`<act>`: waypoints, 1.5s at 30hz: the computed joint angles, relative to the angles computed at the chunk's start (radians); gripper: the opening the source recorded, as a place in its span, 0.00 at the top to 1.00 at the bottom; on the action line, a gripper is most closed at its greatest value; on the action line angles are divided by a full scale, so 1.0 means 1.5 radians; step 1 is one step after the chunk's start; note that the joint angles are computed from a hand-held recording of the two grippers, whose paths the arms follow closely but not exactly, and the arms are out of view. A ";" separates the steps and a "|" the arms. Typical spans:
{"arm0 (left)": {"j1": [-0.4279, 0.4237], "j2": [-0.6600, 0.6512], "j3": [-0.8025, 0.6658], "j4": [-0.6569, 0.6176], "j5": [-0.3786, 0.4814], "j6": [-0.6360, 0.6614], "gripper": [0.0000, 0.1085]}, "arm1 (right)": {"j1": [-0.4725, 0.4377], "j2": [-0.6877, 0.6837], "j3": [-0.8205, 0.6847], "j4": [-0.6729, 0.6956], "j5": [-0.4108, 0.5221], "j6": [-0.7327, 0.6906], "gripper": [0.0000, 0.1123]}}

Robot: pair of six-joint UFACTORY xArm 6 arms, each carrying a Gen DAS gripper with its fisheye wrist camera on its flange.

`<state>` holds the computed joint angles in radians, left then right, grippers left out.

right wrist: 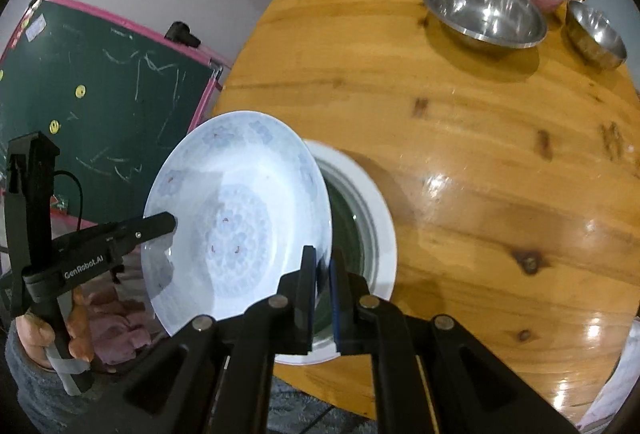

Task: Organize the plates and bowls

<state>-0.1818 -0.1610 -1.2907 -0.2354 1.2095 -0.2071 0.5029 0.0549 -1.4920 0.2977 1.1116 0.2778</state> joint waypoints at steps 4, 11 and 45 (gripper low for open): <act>0.006 -0.016 0.051 -0.015 -0.037 0.004 0.92 | 0.013 -0.019 0.059 0.005 -0.042 0.004 0.95; -0.012 -0.034 0.115 0.004 -0.095 0.003 0.92 | 0.028 -0.037 0.119 -0.031 -0.095 0.033 0.95; -0.013 -0.021 0.131 0.026 -0.140 0.010 0.92 | 0.046 -0.023 0.147 -0.086 -0.137 0.052 0.94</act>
<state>-0.2018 -0.1923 -1.0943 -0.1972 0.9999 -0.1918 0.5715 0.0211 -1.2709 0.1690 0.9058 0.3561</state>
